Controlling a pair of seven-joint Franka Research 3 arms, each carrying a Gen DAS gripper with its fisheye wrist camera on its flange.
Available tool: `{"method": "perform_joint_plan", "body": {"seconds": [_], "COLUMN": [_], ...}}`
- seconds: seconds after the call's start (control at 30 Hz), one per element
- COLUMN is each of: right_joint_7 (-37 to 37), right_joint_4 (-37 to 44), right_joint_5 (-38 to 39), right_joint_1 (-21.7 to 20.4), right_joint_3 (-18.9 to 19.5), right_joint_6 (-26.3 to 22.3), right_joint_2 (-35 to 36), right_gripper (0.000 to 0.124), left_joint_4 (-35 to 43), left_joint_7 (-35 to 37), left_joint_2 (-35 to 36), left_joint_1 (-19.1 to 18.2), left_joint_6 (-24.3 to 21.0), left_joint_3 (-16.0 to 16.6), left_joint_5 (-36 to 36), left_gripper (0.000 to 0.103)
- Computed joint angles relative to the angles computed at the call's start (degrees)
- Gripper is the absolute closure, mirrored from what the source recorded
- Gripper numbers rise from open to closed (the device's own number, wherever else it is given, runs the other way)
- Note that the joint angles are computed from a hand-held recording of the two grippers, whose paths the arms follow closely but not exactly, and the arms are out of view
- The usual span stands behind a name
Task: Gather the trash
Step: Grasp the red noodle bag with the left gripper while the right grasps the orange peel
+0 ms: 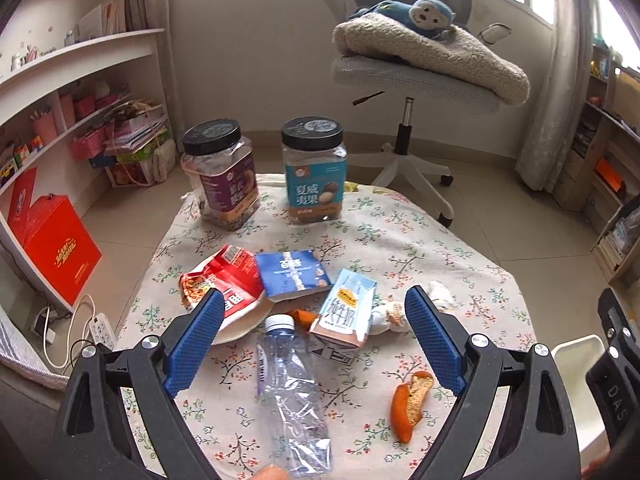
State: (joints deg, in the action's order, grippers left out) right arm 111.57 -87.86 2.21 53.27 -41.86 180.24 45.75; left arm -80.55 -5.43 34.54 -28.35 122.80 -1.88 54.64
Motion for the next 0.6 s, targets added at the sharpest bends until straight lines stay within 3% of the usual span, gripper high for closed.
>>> {"method": "perform_joint_plan", "body": {"seconds": [0.17,0.37,0.47,0.53,0.57,0.6], "right_joint_7": [-1.33,-6.3,-10.15,-10.75,-10.87,-11.01], "right_joint_4": [4.41,14.4,20.94,24.51,26.28,27.94], "right_joint_5": [-2.09,-1.96,0.29,1.05,0.99,0.8], "right_joint_1": [-4.0,-15.99,-22.35,-24.91,-25.78,-26.47], "right_joint_3": [6.26,22.52,31.36,35.09,36.48,37.67], "right_joint_6": [-4.61,-17.98,-27.27,-32.12,-34.17,-36.05], "right_joint_2": [0.38,1.93,4.32,6.15,7.17,8.2], "right_gripper": [0.028,0.028,0.028,0.028,0.028,0.028], "left_joint_4": [-8.42,-17.58,-21.92,-23.03,-22.68,-22.33], "left_joint_7": [-3.29,-7.0,-7.52,-6.1,-4.62,-3.11], "left_joint_2": [-4.12,-6.08,-5.85,-4.85,-4.08,-3.48], "left_joint_1": [5.96,13.78,17.75,19.27,19.56,19.56], "left_joint_6": [2.11,10.9,21.68,27.54,29.08,30.07], "left_joint_3": [-0.69,-0.98,-1.54,-1.98,-2.14,-2.08], "left_joint_5": [-7.22,-15.29,-19.68,-22.55,-23.68,-24.41], "left_gripper": [0.014,0.014,0.014,0.017,0.02,0.03]}}
